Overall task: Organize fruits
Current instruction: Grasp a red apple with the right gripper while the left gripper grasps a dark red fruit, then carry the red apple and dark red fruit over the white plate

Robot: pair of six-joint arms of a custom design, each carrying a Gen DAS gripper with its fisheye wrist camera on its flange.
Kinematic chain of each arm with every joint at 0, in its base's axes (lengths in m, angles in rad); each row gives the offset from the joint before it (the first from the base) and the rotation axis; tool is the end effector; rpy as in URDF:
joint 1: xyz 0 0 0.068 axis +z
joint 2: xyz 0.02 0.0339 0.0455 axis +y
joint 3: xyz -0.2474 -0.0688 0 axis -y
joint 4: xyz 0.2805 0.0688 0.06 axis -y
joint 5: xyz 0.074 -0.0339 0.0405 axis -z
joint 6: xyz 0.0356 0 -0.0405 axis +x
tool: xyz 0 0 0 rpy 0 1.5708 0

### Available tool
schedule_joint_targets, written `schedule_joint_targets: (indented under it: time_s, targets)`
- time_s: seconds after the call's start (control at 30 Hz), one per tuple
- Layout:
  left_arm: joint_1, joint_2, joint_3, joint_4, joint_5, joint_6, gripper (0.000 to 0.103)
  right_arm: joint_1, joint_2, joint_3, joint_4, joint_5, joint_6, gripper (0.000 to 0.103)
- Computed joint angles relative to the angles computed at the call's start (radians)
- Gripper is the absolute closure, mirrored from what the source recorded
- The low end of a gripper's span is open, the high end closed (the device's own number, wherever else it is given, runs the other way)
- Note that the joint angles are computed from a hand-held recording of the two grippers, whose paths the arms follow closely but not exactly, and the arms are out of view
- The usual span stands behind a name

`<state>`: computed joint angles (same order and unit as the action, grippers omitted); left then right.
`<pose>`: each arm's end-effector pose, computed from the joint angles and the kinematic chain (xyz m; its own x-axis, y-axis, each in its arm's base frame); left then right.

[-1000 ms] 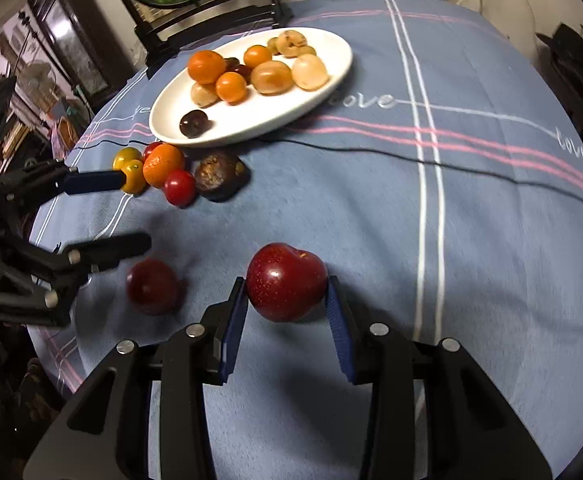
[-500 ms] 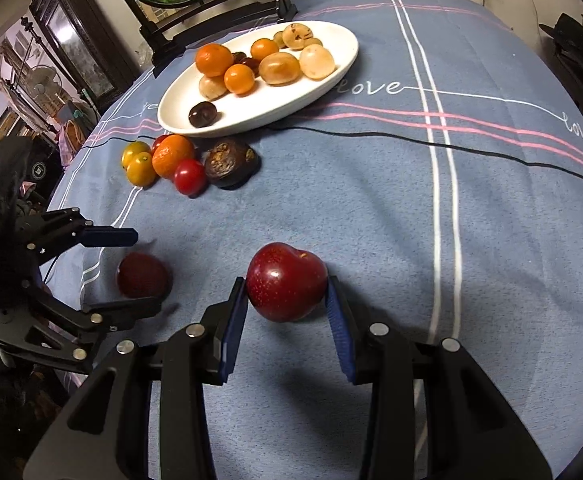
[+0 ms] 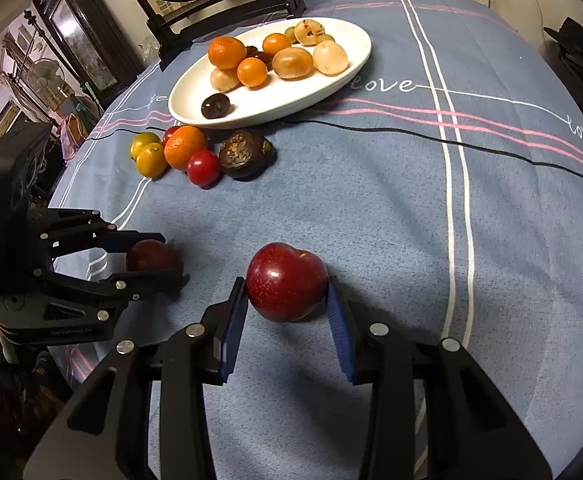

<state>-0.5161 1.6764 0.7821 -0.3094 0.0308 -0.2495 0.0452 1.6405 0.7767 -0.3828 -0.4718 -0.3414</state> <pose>0.2672 -0.1529 0.0761 -0.9108 0.2330 -0.3407 0.2869 0.9509 -0.1165 0.2977 0.0297 0.0858 -0.8304 -0.3361 -0.4444 -0.4912 0.8180 0.2993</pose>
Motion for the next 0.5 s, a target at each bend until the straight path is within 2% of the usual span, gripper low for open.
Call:
schedule_joint_targets:
  time_s: [0.3,0.5]
  targets:
    - [0.058,-0.172,-0.006,-0.052,-0.063,-0.013,0.062,0.051,-0.068,0.021,-0.021,-0.022,0.026,0.063]
    - [0.123,-0.19,0.118,-0.106,-0.11,0.016,0.062,0.088,-0.076,0.109,-0.047,-0.031,0.035,0.063]
